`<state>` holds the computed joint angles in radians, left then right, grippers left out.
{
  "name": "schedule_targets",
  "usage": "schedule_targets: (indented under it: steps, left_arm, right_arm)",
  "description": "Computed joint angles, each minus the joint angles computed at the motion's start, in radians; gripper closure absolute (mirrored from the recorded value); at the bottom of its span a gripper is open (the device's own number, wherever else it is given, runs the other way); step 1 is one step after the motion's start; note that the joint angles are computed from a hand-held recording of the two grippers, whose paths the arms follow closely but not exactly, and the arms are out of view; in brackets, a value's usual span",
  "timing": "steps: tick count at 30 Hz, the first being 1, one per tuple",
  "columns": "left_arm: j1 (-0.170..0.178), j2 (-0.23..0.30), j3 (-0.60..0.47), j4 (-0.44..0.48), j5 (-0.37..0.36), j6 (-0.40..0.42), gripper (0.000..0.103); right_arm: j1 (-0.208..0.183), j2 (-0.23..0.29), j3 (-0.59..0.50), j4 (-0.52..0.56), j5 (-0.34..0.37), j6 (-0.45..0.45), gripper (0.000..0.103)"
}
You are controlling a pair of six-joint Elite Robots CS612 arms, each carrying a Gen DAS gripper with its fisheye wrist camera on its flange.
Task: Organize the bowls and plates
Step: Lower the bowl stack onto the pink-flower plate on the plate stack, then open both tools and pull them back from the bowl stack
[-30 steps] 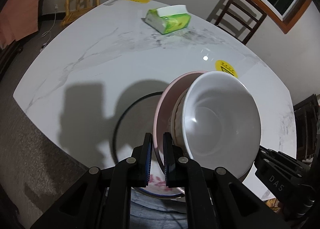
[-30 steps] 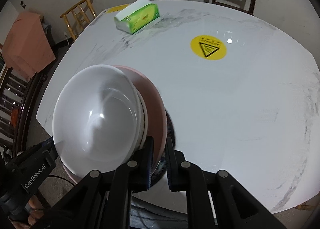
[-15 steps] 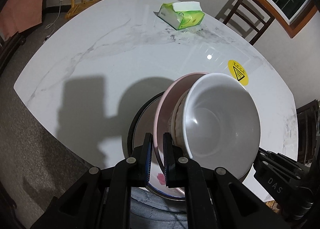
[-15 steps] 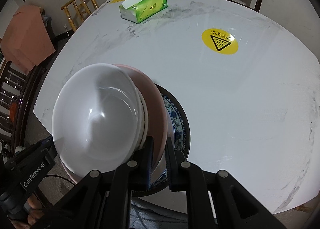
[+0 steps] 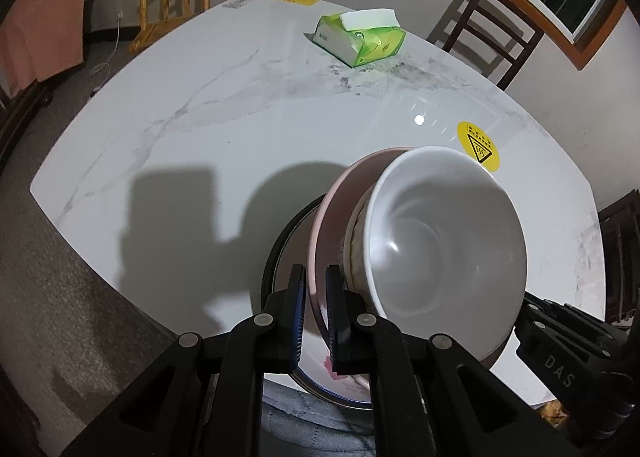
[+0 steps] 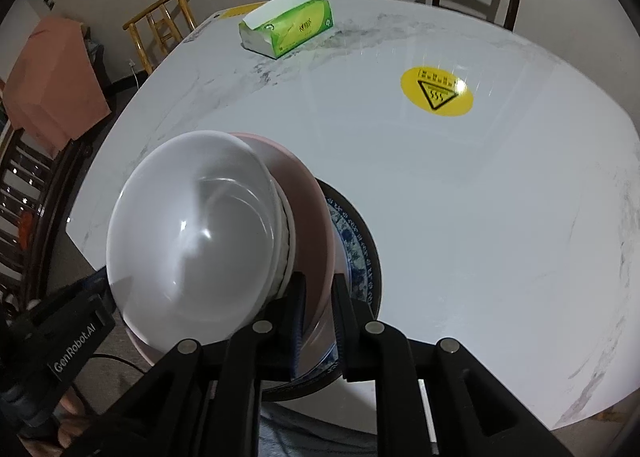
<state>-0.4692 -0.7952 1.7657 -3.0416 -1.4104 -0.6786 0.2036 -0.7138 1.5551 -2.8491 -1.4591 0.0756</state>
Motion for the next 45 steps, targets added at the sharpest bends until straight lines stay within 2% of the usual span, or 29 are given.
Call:
schedule_targets:
  steps: [2, 4, 6, 7, 9, 13, 18, 23, 30, 37, 45]
  left_arm:
    - [-0.001, 0.000, 0.002, -0.002, 0.009, 0.002, 0.092]
    - [-0.001, 0.001, 0.003, -0.004, 0.017, -0.003, 0.087]
    - [-0.004, 0.000, 0.008, -0.005, 0.040, -0.002, 0.080]
    - [-0.004, -0.001, 0.011, -0.007, 0.045, -0.001, 0.078]
    - [-0.004, -0.003, 0.018, -0.019, 0.045, -0.003, 0.075]
    - [-0.011, -0.008, 0.038, -0.055, 0.061, 0.009, 0.069]
    - [-0.024, -0.018, 0.069, -0.106, 0.083, 0.014, 0.064]
    - [-0.045, -0.029, 0.100, -0.150, 0.132, 0.026, 0.059]
    - [-0.097, -0.044, 0.149, -0.190, 0.285, 0.046, 0.047]
    - [-0.123, -0.049, 0.168, -0.201, 0.315, 0.044, 0.044]
    - [-0.139, -0.051, 0.171, -0.189, 0.336, 0.017, 0.038]
  right_arm:
    - [0.004, 0.000, 0.004, -0.014, -0.021, -0.007, 0.083]
    - [0.008, 0.000, 0.009, -0.034, -0.052, -0.016, 0.073]
    - [0.007, -0.001, 0.016, -0.053, -0.061, -0.022, 0.067]
    - [0.005, -0.002, 0.019, -0.055, -0.062, -0.019, 0.062]
    - [0.000, -0.006, 0.031, -0.081, -0.058, -0.014, 0.059]
    - [-0.012, -0.020, 0.070, -0.163, -0.029, -0.013, 0.047]
    - [-0.017, -0.031, 0.114, -0.260, -0.016, -0.014, 0.041]
    - [-0.019, -0.041, 0.162, -0.343, 0.003, -0.015, 0.040]
    - [-0.007, -0.045, 0.227, -0.515, -0.007, -0.047, 0.037]
    - [0.004, -0.050, 0.258, -0.536, -0.009, -0.087, 0.035]
    - [-0.003, -0.049, 0.285, -0.541, -0.003, -0.083, 0.032]
